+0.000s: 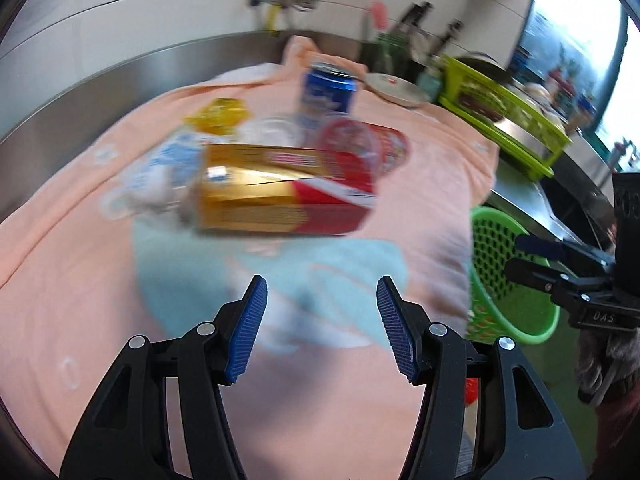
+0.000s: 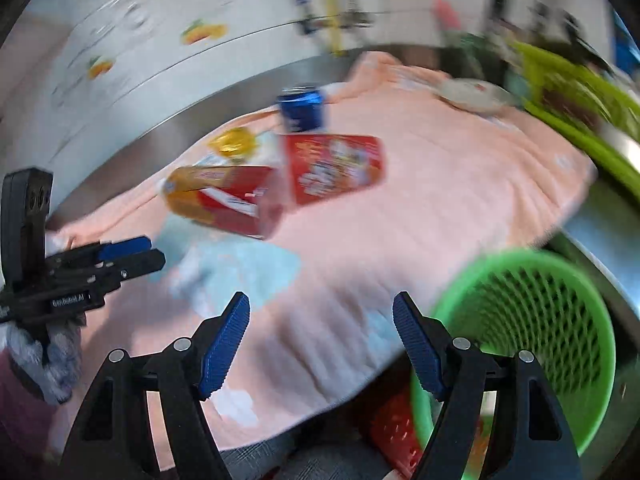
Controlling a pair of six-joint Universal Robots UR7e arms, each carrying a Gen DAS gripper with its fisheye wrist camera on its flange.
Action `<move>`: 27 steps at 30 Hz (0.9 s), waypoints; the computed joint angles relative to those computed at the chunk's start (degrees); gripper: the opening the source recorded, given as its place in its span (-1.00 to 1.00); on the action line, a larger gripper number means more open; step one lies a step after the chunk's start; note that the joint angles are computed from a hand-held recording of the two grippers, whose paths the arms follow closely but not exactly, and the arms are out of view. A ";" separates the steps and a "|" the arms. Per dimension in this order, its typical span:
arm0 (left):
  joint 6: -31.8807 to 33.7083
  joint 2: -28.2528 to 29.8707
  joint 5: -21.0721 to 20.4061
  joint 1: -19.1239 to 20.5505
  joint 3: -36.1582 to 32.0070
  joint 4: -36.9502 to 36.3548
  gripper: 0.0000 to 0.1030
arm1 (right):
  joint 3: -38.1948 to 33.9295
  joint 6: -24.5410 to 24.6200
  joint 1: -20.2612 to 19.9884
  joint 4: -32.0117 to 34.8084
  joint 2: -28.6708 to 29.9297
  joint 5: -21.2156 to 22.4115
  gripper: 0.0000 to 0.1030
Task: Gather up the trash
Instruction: 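Move both tools back over the towel toward the yellow drink bottle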
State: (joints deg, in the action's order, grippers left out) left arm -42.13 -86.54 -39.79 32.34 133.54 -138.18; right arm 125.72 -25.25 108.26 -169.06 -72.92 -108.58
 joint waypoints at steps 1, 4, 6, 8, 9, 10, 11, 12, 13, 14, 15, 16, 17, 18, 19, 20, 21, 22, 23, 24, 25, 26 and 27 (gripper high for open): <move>-1.04 -1.57 0.62 -0.07 0.55 1.23 0.11 | -1.29 -2.24 0.98 0.27 1.48 -0.25 0.39; -4.04 -4.46 1.96 -0.40 1.44 4.67 0.11 | -5.20 -7.00 2.94 3.61 4.80 0.19 0.39; -5.80 -6.61 2.68 -0.28 1.93 7.02 0.11 | -7.69 -10.45 3.97 6.20 6.65 0.87 0.40; -7.19 -8.45 3.13 -0.11 2.30 8.97 0.11 | -10.52 -13.72 5.25 8.36 9.06 0.16 0.41; -7.79 -9.34 3.39 -0.05 2.47 9.94 0.11 | -12.07 -15.56 5.76 9.67 10.24 0.10 0.40; -8.35 -10.00 3.60 -0.10 2.74 10.67 0.11 | -13.90 -16.95 6.26 11.24 11.60 -0.12 0.41; -8.84 -10.85 3.82 0.02 2.92 11.61 0.11 | -15.14 -17.68 6.66 12.39 12.50 -0.29 0.41; -9.05 -11.44 3.89 0.15 3.02 12.15 0.11 | -16.59 -19.11 7.17 13.01 13.80 -0.72 0.41; -9.31 -12.22 3.95 0.37 3.14 12.87 0.11 | -18.53 -21.28 7.86 13.92 15.54 -1.49 0.41; -9.42 -12.78 4.09 0.57 3.23 13.40 0.11 | -19.84 -22.49 8.23 15.29 16.50 -1.85 0.41; -9.68 -13.30 4.29 0.68 3.27 14.05 0.11 | -21.64 -24.09 8.69 17.18 17.85 -2.28 0.41; -9.96 -13.95 4.54 0.92 3.33 14.70 0.11 | -23.24 -25.74 9.20 18.46 19.21 -2.97 0.41; -10.17 -14.27 4.65 1.04 3.38 15.01 0.11 | -25.07 -27.43 9.84 20.18 20.80 -4.16 0.41; -10.36 -14.78 4.85 1.27 3.45 15.43 0.11 | -26.66 -29.06 10.38 21.48 22.30 -5.28 0.41; -10.63 -15.29 5.10 1.66 3.50 15.73 0.11 | -28.10 -30.44 10.83 22.35 23.80 -6.43 0.41; -10.75 -15.89 5.12 1.96 3.61 15.95 0.11 | -29.32 -31.00 11.11 23.85 24.84 -7.04 0.41; -10.80 -16.26 5.12 2.36 3.68 15.96 0.11 | -30.62 -32.05 11.36 25.27 26.06 -7.63 0.41; -10.79 -16.49 5.13 2.64 3.73 16.01 0.11 | -31.16 -32.78 11.59 25.25 26.86 -8.27 0.41; -10.84 -16.82 5.17 3.08 3.73 16.36 0.11 | -32.32 -33.55 11.76 26.57 28.00 -9.16 0.41; -11.02 -17.05 5.23 3.34 3.71 16.74 0.11 | -33.23 -34.12 11.87 27.87 28.88 -9.74 0.41; -11.12 -17.28 5.24 3.52 3.76 16.88 0.11 | -33.89 -35.16 12.06 27.97 29.96 -11.08 0.41; -11.13 -17.71 5.23 3.74 3.90 16.87 0.11 | -34.52 -35.60 12.16 28.80 30.60 -11.71 0.45; -11.33 -18.02 5.32 3.89 4.00 17.04 0.11 | -34.68 -36.64 12.21 28.40 31.18 -12.43 0.47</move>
